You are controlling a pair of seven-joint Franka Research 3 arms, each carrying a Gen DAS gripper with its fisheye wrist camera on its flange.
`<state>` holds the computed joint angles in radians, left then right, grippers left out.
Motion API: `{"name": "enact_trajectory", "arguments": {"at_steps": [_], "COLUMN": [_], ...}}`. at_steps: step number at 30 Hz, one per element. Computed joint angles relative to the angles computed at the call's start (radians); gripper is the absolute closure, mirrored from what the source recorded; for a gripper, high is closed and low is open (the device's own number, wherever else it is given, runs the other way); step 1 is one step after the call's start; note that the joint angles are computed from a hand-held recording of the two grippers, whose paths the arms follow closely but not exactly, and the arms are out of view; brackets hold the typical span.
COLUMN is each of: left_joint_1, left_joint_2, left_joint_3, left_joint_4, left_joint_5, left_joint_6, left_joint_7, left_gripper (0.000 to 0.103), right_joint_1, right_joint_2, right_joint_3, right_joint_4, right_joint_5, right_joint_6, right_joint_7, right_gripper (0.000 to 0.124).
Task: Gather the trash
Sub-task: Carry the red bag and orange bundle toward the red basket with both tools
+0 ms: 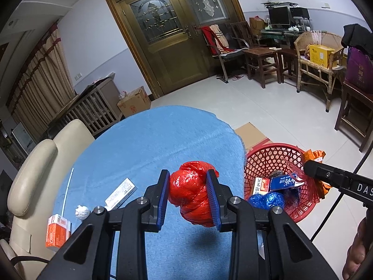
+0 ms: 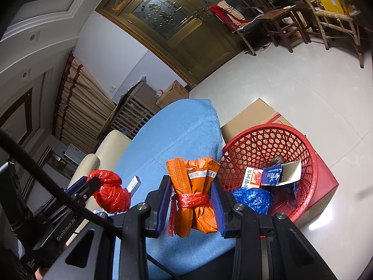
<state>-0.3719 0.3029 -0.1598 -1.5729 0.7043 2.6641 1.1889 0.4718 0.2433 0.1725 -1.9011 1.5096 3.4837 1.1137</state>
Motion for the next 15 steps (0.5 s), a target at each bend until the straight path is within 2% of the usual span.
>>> {"name": "enact_trajectory", "arguments": {"at_steps": [5, 7, 15], "left_joint_1": [-0.003, -0.005, -0.012], "left_joint_2": [0.009, 0.013, 0.027], "left_joint_3": [-0.003, -0.002, -0.005], "left_joint_4": [0.01, 0.014, 0.027], "left_joint_5": [-0.006, -0.004, -0.016], "left_joint_6": [-0.009, -0.011, -0.021], "left_joint_7": [0.012, 0.013, 0.032], "left_gripper": [0.07, 0.07, 0.07], "right_joint_1": [-0.009, -0.012, 0.021], "right_joint_2": [0.0, -0.002, -0.008], "right_joint_3": [0.004, 0.003, -0.041], "right_joint_4": [0.003, -0.011, -0.037], "right_joint_5": [0.019, -0.013, -0.062], "right_joint_6": [-0.007, -0.012, -0.025], "right_joint_7": [-0.006, 0.031, 0.106], "right_gripper": [0.088, 0.088, 0.088]}}
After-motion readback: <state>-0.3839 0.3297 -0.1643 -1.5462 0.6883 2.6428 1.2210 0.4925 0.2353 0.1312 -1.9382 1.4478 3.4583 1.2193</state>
